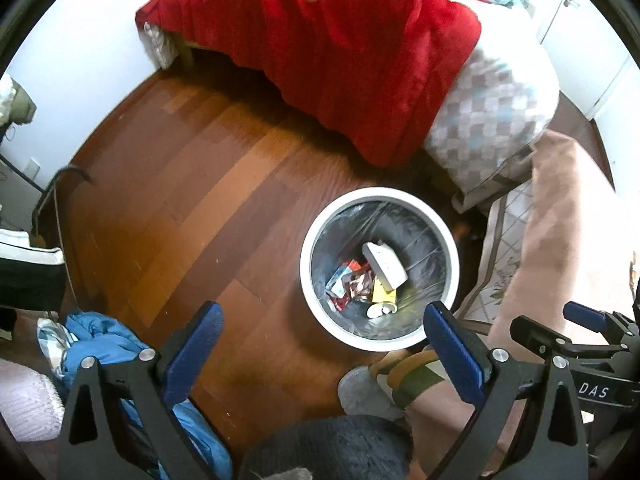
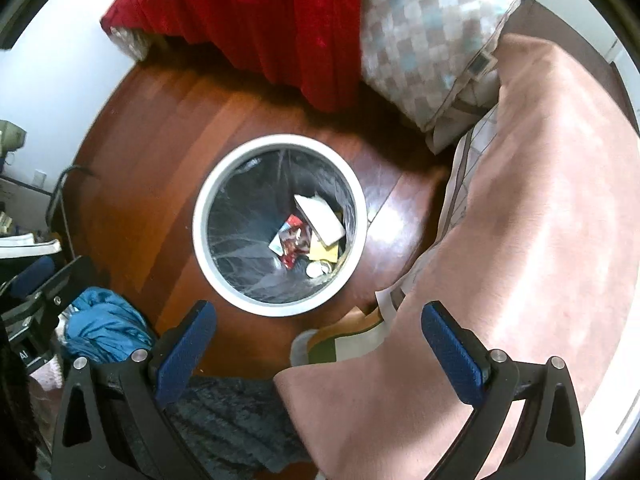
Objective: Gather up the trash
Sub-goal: 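Open both tools to drop the packet and peel into the bin, then grasp the orange snack bag with the left tool while the right tool grasps the silver foil wrapper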
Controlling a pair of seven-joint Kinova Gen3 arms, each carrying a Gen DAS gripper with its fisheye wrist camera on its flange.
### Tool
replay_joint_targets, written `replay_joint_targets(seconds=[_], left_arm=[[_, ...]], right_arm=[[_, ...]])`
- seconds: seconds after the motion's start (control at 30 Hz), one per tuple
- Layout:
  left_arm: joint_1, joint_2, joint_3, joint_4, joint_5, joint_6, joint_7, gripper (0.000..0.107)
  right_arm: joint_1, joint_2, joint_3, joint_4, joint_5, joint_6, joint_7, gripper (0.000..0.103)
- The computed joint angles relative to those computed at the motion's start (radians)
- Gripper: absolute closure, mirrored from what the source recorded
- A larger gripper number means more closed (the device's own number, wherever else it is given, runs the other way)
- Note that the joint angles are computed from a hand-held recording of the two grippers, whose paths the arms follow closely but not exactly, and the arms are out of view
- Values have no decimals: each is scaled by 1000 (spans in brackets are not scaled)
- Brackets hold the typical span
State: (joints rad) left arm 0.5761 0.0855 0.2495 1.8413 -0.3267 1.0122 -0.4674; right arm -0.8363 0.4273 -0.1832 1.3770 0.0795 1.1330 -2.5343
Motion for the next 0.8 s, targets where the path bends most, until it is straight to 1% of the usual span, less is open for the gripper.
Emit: replay_joint_targets(seconds=[0.17,0.3,0.43,0.5,0.57,0.63,0.67,0.73,0.77,0.8], left_arm=[[43,-61,46,-60,-55,90,61,5],[76,-81,92,-132,-97,172,114,5],[135,-58,142,-235,-179,264,176,5],[172,-28,149,-285,-213,280,197,5],[208,15,143,-342,-224,277,200,5],[254,88,124,-424,-228,275,187,5],[266,124,126,-470,-226,282,176,5],[302,215,123,-563,-238,262,156,5],[322,261,112,-609,-233,242,133,5],[334,305,114,-656,-234,235,119,5]], right_arm=[[-14,-104,-5,27,28,-10,-48,0],[-23,-206,-20,51,72,-15,-113,0],[19,-337,-50,110,85,-39,-166,0],[52,-391,-65,129,87,-25,-180,0],[98,-457,-70,155,76,4,-170,0],[152,-532,-60,189,66,52,-147,0],[178,-557,-49,201,55,74,-122,0],[246,-624,-12,238,47,144,-63,0],[264,-647,16,253,43,172,-30,0],[280,-671,62,274,49,209,10,0]])
